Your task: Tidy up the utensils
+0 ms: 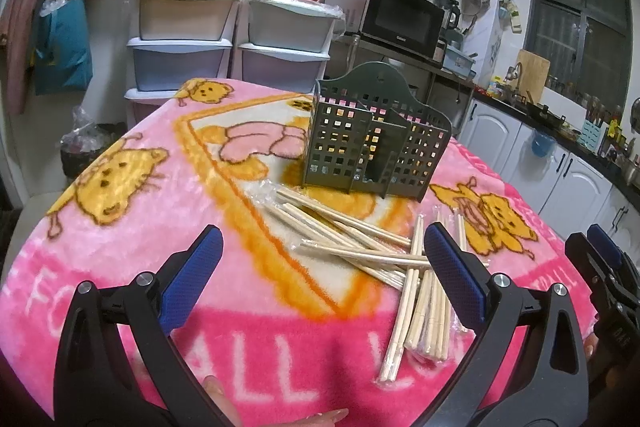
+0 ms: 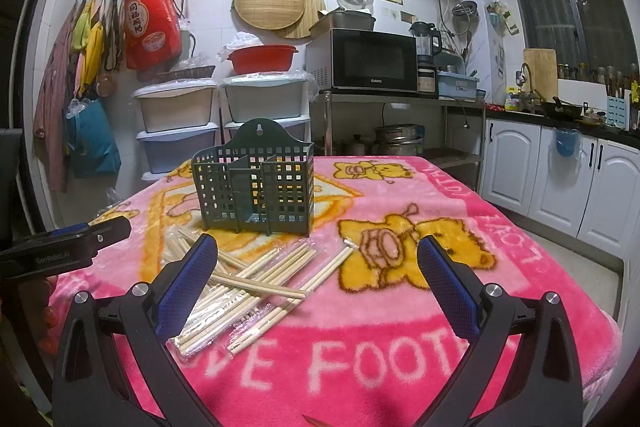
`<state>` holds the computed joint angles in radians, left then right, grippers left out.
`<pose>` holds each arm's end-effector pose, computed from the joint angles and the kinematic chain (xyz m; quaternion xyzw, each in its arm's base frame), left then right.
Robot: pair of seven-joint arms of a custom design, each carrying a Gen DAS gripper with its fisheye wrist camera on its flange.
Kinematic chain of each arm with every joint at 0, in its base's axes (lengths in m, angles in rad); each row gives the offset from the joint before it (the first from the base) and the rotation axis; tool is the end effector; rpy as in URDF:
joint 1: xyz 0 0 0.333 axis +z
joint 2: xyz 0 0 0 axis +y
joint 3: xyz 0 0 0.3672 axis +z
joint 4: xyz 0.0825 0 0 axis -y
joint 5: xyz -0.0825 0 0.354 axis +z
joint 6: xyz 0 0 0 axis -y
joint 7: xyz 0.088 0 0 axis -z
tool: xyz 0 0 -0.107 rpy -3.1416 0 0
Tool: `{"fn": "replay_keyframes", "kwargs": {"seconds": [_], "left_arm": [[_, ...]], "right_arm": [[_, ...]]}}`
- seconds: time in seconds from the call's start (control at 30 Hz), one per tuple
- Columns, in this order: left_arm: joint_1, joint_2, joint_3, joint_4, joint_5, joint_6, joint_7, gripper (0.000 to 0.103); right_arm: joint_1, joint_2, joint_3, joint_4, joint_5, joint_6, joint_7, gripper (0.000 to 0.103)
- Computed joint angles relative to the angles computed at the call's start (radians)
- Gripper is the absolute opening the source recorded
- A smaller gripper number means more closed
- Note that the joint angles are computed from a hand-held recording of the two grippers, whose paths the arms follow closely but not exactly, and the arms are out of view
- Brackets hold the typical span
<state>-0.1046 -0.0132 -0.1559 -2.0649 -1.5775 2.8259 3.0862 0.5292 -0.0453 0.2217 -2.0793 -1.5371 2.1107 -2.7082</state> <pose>0.5385 -0.0918 0.5507 -0.4714 0.7050 -0.4941 0.1912 0.4219 0.3330 0.5593 -0.4435 0.6535 -0.4943 0.3632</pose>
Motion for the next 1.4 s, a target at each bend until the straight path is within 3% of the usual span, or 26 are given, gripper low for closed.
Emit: {"fn": "replay_keyframes", "kwargs": {"seconds": [0.2,0.37,0.63,0.87,1.03,1.17,1.23,1.4], "left_arm": [[0.013,0.008,0.011,0.002,0.077,-0.054,-0.078,0.093],[0.025,0.032,0.012,0.023,0.208,-0.086,-0.199,0.093],[0.059,0.092,0.011,0.089,0.425,-0.227,-0.391,0.093],[0.102,0.162,0.001,0.185,0.519,-0.392,-0.487,0.091],[0.113,0.21,-0.01,0.252,0.623,-0.449,-0.57,0.078],[0.126,0.262,-0.017,0.314,0.684,-0.524,-0.656,0.064],[0.131,0.279,-0.02,0.332,0.706,-0.539,-0.687,0.059],[0.146,0.305,-0.034,0.359,0.725,-0.557,-0.725,0.052]], "right_arm": [[-0.003,0.0,-0.003,0.002,0.003,0.017,-0.005,0.097],[-0.01,-0.001,-0.011,0.009,0.015,0.048,-0.027,0.097],[-0.045,-0.005,-0.031,0.021,0.062,0.138,-0.096,0.097],[-0.083,0.003,-0.054,0.041,0.155,0.223,-0.188,0.097],[-0.112,0.017,-0.074,0.061,0.239,0.262,-0.255,0.097],[-0.148,0.036,-0.104,0.073,0.343,0.346,-0.316,0.093],[-0.17,0.048,-0.121,0.076,0.412,0.405,-0.364,0.082],[-0.221,0.091,-0.157,0.091,0.623,0.506,-0.518,0.067]]}}
